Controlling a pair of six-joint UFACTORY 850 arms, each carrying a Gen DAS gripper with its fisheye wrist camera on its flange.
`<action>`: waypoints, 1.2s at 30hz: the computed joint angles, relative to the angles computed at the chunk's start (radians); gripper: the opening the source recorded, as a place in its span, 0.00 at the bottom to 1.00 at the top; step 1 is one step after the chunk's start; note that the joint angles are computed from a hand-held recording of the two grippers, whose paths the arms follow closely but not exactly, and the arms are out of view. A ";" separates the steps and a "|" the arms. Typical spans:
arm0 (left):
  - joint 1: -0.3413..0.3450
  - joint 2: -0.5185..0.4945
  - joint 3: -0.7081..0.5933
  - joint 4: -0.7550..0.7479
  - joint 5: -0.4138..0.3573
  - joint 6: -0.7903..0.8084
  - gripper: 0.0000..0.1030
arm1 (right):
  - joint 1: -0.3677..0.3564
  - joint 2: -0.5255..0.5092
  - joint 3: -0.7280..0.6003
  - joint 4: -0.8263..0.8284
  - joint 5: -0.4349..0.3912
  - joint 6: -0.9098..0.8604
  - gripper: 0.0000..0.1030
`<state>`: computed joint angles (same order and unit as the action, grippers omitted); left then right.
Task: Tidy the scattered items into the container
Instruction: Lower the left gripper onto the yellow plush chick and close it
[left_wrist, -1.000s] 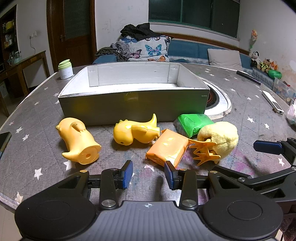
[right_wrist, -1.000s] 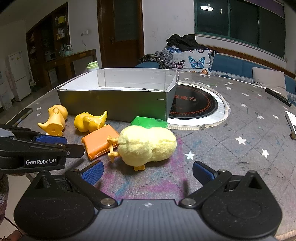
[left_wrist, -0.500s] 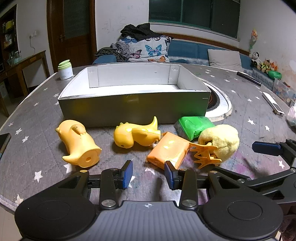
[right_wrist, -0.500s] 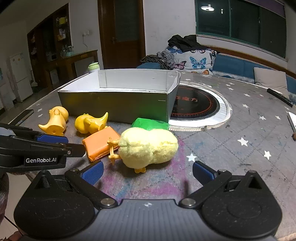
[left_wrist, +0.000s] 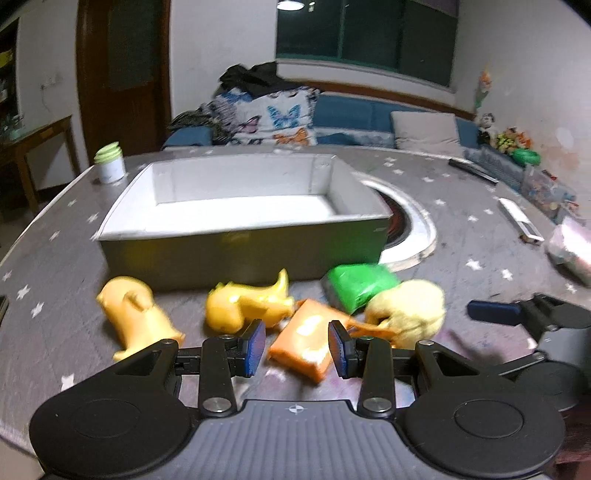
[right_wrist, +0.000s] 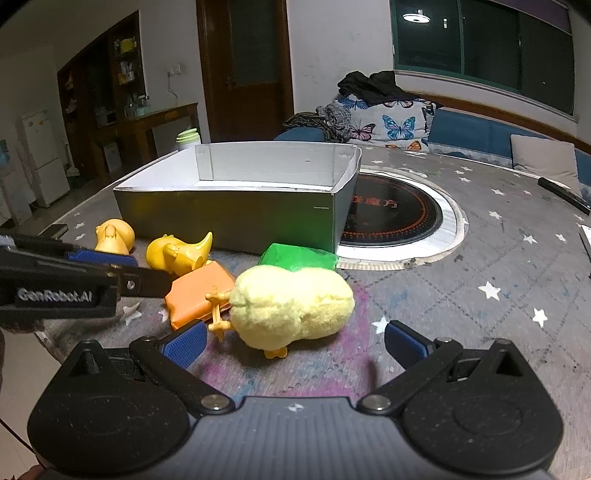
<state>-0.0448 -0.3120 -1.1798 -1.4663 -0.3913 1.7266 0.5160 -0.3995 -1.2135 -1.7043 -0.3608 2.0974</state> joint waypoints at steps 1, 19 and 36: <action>0.000 -0.001 -0.005 0.006 -0.019 0.001 0.39 | -0.002 0.000 0.000 -0.005 0.002 0.004 1.00; -0.015 -0.118 -0.187 0.301 -0.313 -0.215 0.39 | -0.038 -0.012 -0.006 -0.111 0.093 0.066 1.00; 0.012 -0.268 -0.397 0.450 -0.490 -0.456 0.40 | -0.072 -0.041 -0.030 -0.312 0.180 0.246 0.92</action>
